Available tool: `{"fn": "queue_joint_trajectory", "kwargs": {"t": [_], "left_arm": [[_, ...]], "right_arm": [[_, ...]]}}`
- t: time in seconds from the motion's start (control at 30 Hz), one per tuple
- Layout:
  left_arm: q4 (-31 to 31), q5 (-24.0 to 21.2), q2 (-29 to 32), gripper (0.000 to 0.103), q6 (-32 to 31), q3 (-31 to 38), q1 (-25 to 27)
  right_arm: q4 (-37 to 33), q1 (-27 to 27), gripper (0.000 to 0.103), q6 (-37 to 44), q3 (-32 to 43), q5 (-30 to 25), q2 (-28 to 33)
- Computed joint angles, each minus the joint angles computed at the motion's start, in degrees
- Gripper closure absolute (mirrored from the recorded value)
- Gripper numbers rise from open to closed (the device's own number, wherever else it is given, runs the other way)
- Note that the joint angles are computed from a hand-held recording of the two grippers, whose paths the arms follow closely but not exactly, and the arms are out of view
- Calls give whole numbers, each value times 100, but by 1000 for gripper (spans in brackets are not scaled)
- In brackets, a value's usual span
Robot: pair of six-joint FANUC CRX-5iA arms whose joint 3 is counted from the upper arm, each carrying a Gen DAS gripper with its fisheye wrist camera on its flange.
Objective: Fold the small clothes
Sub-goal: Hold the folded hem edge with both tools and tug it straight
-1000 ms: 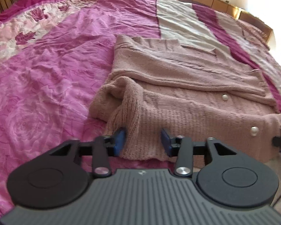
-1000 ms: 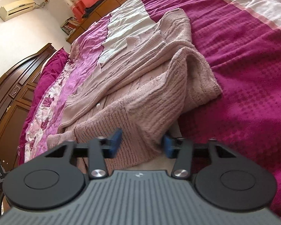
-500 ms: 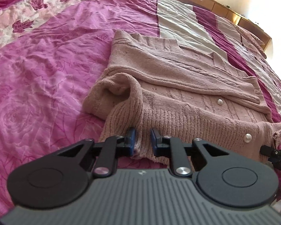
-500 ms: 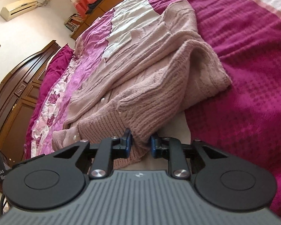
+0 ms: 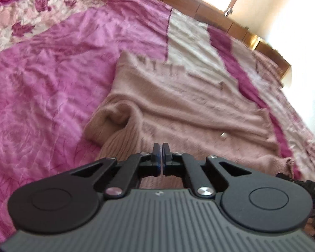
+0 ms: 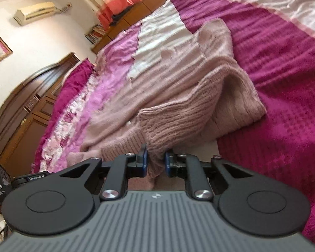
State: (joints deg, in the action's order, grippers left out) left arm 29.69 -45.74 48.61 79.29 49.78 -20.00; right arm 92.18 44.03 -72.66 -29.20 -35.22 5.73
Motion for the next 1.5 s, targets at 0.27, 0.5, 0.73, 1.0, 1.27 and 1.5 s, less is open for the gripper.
{"fn": "queue_joint_trajectory", "kwargs": {"t": [0.27, 0.5, 0.73, 1.0, 1.27, 1.5], "left_arm": [[-568, -55, 133, 101, 453, 486, -45], [-1433, -555, 350, 93, 819, 1093, -80], [-2042, -750, 434, 61, 846, 1312, -180], [-2329, -868, 613, 57, 663, 1647, -254], [-2376, -1060, 891, 59, 457, 2111, -278], [-1262, -901, 759, 93, 358, 1635, -71]], "right_arm": [[502, -101, 87, -205, 3, -162, -51], [403, -160, 87, -126, 68, 31, 11], [414, -164, 87, -287, -16, 105, -20], [290, -169, 87, -140, 25, 164, 21], [51, -100, 87, 118, 85, 90, 76], [50, -99, 87, 128, 128, 48, 130]]}}
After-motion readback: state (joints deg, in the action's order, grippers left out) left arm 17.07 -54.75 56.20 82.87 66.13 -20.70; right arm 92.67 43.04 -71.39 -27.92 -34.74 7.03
